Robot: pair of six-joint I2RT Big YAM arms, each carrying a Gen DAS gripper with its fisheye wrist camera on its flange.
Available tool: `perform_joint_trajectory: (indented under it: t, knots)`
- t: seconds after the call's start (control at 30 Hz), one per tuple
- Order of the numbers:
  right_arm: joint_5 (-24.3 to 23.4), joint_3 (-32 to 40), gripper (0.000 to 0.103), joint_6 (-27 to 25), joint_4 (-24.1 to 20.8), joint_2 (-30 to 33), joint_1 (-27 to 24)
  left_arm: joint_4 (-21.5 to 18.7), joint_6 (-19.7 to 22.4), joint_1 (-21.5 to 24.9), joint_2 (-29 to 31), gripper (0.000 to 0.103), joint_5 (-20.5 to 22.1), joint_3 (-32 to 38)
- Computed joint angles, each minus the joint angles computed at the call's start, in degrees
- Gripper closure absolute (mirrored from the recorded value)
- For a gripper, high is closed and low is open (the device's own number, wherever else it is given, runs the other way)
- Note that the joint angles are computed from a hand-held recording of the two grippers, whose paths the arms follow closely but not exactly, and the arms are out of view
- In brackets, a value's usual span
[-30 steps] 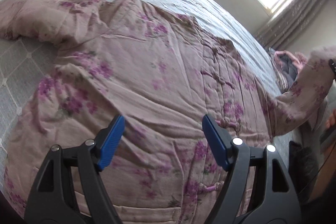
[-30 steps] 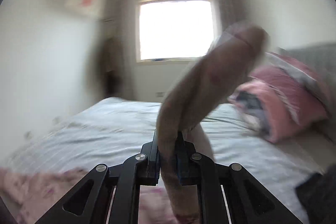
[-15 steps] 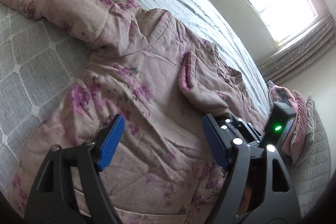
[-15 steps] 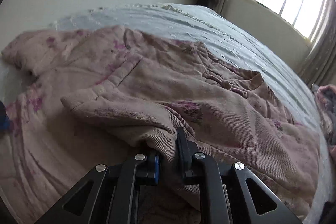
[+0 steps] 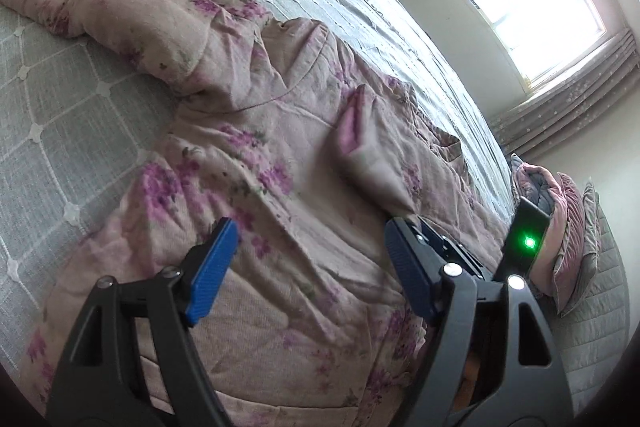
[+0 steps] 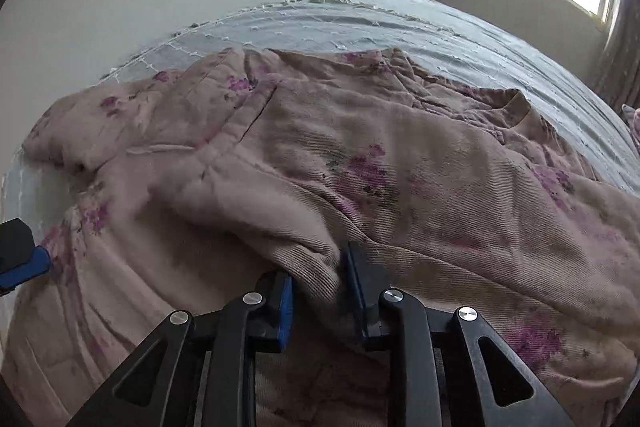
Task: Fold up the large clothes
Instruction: 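Open the right gripper to release the folded sleeve, then grasp the other sleeve cuff with the left gripper and lift it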
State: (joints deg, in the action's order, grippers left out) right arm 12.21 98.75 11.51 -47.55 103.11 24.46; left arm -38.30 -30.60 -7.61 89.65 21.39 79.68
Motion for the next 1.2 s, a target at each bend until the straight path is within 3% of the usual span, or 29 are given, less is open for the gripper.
perform_joint_trajectory:
  t: [0.03,0.13,0.17,0.27,0.37,0.53,0.6,0.63,0.67,0.73,0.83,0.93,1.03,1.1,1.2]
  knots:
    - [-2.6,-0.9,0.072,1.9,1.3,-1.1,-0.5,0.0,0.1,0.1,-0.1,0.026,0.0,-0.1]
    - [-17.9,-1.2,0.036,4.2,1.9,-2.5,-3.2,-0.1,0.0,0.1,0.0,0.026,-0.1,0.0]
    - [-20.0,-1.8,0.034,3.5,2.6,-3.5,-3.4,-0.2,0.0,0.1,0.1,0.026,0.2,0.1]
    - [-15.5,-5.1,0.034,3.7,6.6,-7.5,-3.6,-0.4,0.8,-0.3,0.2,0.026,-0.1,0.2]
    - [-7.3,-6.0,0.034,8.3,3.7,-9.5,-6.8,-0.5,1.0,-0.5,0.0,0.026,0.2,0.0]
    - [-3.6,-12.3,0.036,15.6,2.5,-13.0,-15.7,-1.0,1.4,-1.0,0.3,0.026,-0.1,0.5]
    - [-7.6,-15.0,0.038,14.3,4.3,-12.3,-17.7,-2.0,2.4,-1.9,0.5,0.026,-2.2,1.0]
    - [-6.3,-16.9,0.038,11.9,6.9,-12.4,-17.1,-2.5,3.3,-2.3,0.6,0.026,-3.5,1.3]
    - [-2.2,-16.4,0.038,10.3,6.7,-12.0,-15.7,-2.9,4.3,-2.5,0.9,0.026,-4.4,1.7]
    - [3.7,-12.0,0.038,11.6,0.8,-9.8,-13.2,-3.1,4.6,-2.3,0.9,0.026,-5.7,1.8]
    - [5.6,-7.9,0.037,12.6,-5.2,-9.5,-11.4,-3.3,4.7,-1.4,1.0,0.026,-6.3,1.7]
    - [2.3,-12.8,0.037,13.9,-2.3,-15.5,-9.9,-4.4,4.6,-0.4,1.5,0.026,-7.0,2.2]
    - [0.3,-19.3,0.036,17.7,-3.2,-23.5,-6.8,-4.8,2.8,2.0,1.7,0.026,-4.7,2.6]
    - [-0.4,-25.9,0.032,19.3,-1.2,-30.2,-4.3,-4.2,0.8,4.1,1.5,0.026,-3.8,2.2]
    - [2.7,-33.9,0.021,23.5,-0.7,-38.8,-1.3,-4.7,-2.6,8.6,2.0,0.026,-5.2,2.9]
